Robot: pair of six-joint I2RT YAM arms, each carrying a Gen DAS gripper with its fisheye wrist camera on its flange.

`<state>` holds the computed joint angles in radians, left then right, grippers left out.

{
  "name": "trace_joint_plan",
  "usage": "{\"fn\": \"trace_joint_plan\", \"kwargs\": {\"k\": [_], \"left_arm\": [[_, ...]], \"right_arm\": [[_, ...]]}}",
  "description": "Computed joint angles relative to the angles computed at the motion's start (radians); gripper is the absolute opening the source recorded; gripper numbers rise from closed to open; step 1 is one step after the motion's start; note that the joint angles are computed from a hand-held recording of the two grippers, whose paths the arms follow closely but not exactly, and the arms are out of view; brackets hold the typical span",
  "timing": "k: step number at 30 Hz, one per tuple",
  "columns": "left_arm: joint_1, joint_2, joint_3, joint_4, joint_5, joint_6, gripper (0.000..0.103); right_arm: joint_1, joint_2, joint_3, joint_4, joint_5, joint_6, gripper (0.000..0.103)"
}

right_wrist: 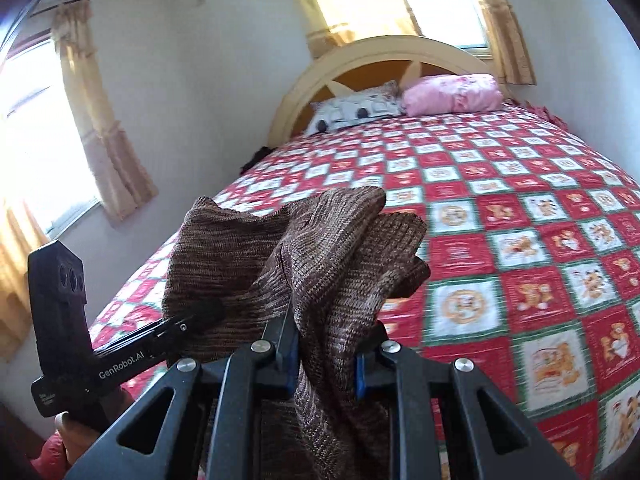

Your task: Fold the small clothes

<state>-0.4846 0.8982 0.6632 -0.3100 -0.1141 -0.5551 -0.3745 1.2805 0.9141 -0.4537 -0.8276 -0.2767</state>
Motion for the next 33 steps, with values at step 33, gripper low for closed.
{"fn": "trace_joint_plan", "kwargs": {"k": [33], "left_arm": [[1.140,0.104,-0.231,0.049,0.475,0.464,0.036]], "right_arm": [[0.922,0.572,0.157,0.430,0.462,0.351,0.021]]}}
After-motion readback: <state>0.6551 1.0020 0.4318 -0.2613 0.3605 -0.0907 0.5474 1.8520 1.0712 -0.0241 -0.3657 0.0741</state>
